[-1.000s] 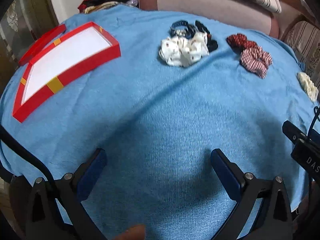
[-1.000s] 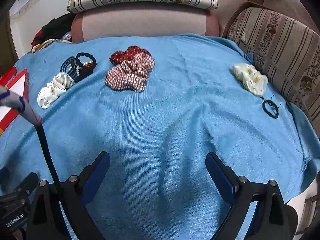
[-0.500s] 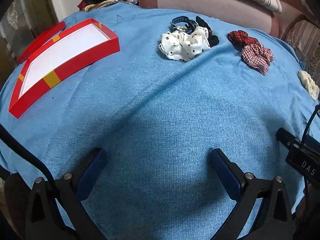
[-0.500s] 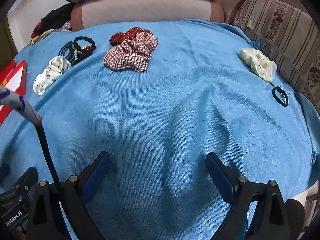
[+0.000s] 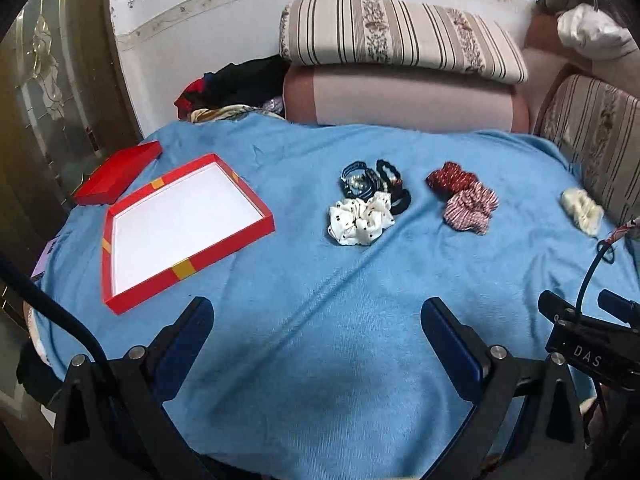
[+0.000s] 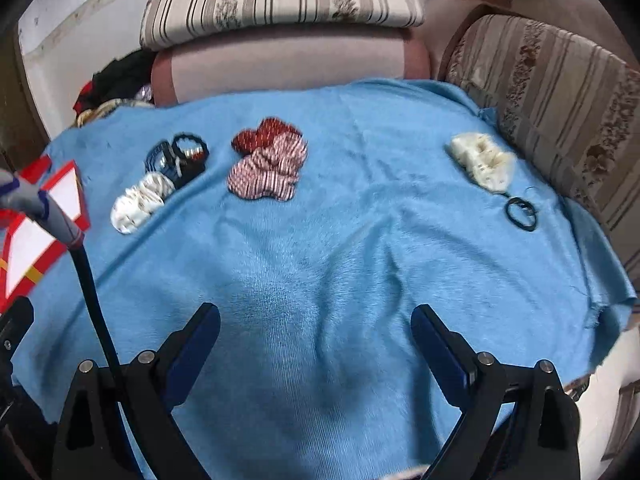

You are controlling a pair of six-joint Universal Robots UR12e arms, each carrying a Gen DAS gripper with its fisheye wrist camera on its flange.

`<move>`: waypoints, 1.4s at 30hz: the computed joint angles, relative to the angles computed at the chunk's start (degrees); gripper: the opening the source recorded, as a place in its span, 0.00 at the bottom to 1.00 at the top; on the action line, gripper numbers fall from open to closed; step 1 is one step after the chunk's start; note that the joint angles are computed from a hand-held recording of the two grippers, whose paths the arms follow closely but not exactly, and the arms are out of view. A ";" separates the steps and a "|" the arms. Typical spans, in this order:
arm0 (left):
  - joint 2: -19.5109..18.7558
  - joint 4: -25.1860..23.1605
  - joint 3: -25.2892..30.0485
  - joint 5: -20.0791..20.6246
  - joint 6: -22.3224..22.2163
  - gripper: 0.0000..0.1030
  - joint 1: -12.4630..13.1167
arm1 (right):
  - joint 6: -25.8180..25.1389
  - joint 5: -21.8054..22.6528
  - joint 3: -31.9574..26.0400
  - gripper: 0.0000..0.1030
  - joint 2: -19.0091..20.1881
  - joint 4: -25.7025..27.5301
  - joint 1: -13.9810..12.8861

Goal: Organize jewelry
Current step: 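Move both tools over the bed toward the scrunchies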

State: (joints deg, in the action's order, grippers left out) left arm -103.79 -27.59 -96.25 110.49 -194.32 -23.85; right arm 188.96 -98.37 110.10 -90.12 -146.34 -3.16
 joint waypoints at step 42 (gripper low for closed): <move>0.77 -1.06 2.08 -5.77 0.81 1.00 2.97 | -4.63 -0.55 -3.35 0.97 0.67 -3.66 0.88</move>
State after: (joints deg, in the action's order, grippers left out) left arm -103.02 -28.65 -94.17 104.71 -193.51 -20.88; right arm 184.33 -98.91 106.76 -89.45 -150.01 -2.28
